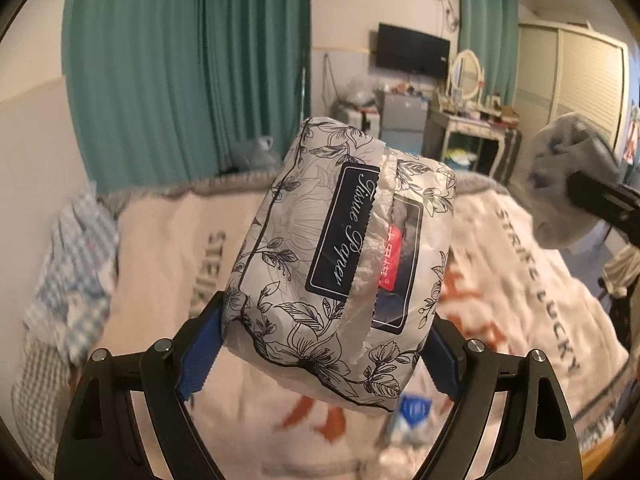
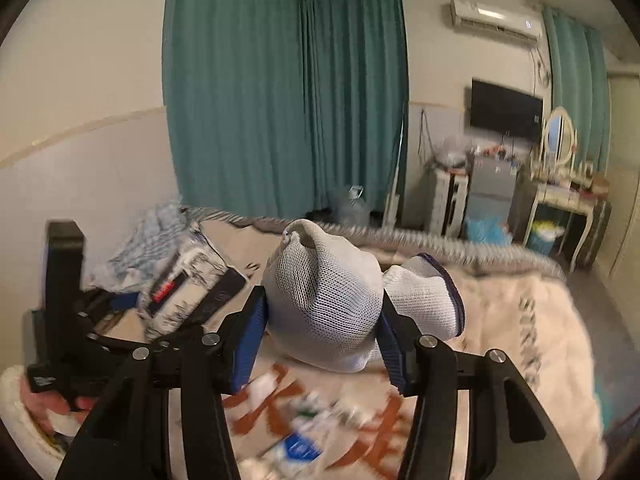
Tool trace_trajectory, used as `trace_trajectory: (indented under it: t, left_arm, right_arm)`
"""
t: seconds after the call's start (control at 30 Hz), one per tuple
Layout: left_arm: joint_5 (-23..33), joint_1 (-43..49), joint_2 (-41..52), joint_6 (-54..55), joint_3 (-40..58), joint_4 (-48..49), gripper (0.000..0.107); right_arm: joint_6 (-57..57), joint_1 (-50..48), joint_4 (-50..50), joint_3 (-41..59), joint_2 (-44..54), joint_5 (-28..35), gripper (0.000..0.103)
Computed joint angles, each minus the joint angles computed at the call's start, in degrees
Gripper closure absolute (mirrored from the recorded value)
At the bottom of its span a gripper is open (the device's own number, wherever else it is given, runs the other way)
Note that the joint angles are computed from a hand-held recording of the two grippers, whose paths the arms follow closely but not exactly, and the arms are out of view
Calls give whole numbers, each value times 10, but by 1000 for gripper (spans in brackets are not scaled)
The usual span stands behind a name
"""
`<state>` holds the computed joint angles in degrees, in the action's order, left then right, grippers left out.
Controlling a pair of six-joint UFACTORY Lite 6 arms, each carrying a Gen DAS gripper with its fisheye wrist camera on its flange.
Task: Organize soft objects
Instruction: 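Carry the floral pack and sock bundle with both grippers over the cardboard box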
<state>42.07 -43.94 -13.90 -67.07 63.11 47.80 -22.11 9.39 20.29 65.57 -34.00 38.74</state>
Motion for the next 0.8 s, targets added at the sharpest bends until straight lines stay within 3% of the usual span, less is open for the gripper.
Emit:
trace_trajectory:
  t: [0.2, 0.33, 0.6, 0.7, 0.8]
  left_arm:
    - [-68, 92, 159, 106, 147, -68, 20]
    - [-68, 115, 279, 139, 250, -91, 20]
    - [-113, 167, 499, 239, 417, -175, 20]
    - [-121, 171, 547, 239, 454, -162, 20]
    - [-143, 182, 566, 274, 467, -224, 18]
  right_arm:
    - [6, 21, -25, 142, 219, -65, 51]
    - [-12, 9, -1, 224, 354, -87, 51]
    - [-63, -32, 72, 432, 620, -53, 51]
    - [-58, -37, 66, 504, 702, -47, 51]
    - [-54, -41, 61, 541, 747, -46, 51]
